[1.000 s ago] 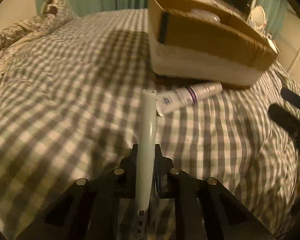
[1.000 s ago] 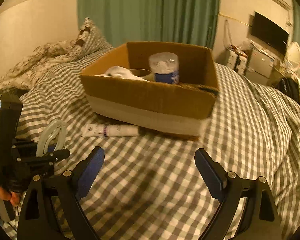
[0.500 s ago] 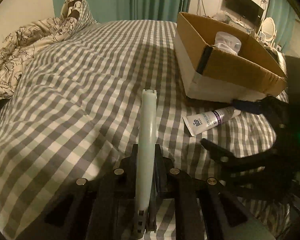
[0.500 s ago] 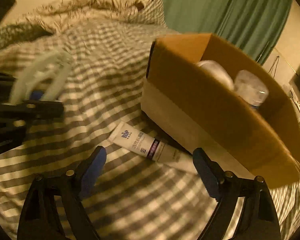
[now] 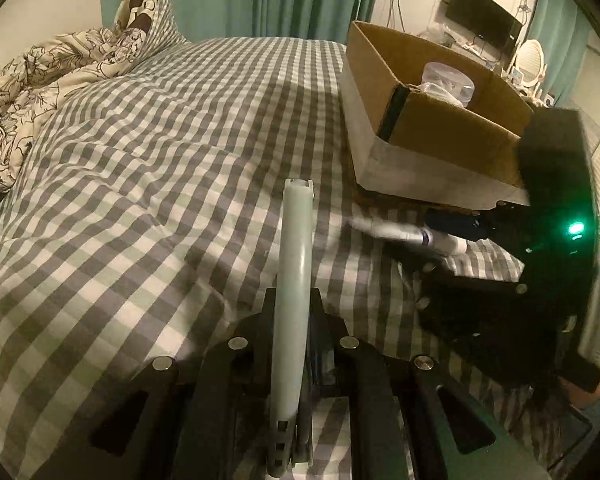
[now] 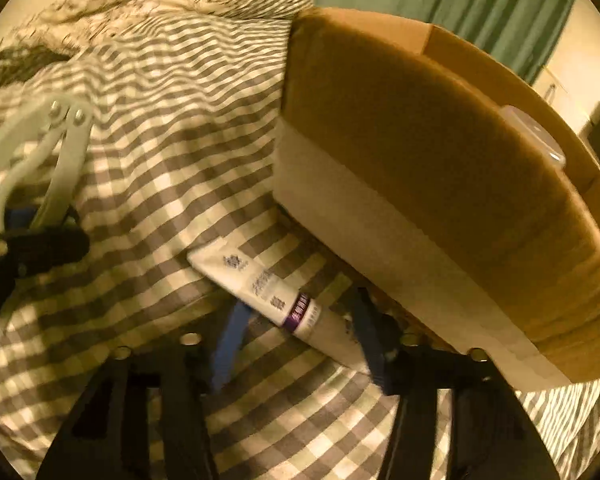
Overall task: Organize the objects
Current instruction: 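Grasp the pale green clip with the left tool while the right tool grasps the white cream tube, then place the clip and cream tube into the box and release both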
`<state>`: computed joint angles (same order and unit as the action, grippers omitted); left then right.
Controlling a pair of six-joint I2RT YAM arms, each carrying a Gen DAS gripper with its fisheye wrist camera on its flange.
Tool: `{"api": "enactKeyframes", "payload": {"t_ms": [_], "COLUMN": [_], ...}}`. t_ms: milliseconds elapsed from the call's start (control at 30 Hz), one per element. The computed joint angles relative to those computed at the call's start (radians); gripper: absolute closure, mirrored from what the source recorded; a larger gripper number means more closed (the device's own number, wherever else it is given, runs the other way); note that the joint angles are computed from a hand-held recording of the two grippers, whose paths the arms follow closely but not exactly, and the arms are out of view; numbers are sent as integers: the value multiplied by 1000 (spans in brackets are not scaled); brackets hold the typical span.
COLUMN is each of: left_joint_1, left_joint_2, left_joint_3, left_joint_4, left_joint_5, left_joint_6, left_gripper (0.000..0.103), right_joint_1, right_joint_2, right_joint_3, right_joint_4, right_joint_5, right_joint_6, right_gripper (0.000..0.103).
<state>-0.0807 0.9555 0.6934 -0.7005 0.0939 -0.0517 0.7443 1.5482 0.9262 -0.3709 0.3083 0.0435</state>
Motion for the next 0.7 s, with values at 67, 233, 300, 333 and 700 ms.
{"api": "enactKeyframes", "payload": {"t_ms": [67,233,300,333,700], "left_joint_1": [-4,-11,-22,-35,-155], "left_joint_2": [-7,-36,-59,-71,-126], "left_joint_3": [-1,12,27,38,305], "left_joint_4": [0,-32,-59,-74,-245], "left_joint_5": [3,38,66,69,144], "left_joint_6": [2,5,1,-2,-35], "left_gripper": [90,90,90,90,90], "right_joint_1": [8,33,41,47,44], "right_joint_2": [-38,-194,-250,-273,-587], "right_joint_3": [-8,-53,-54,-55,30], "right_joint_4": [-17,-90,-137,-157,-394], "right_joint_5": [-1,-42,-74,-80,-87], "right_joint_6": [8,87,130,152,214], "right_gripper": [75,88,88,88,88]}}
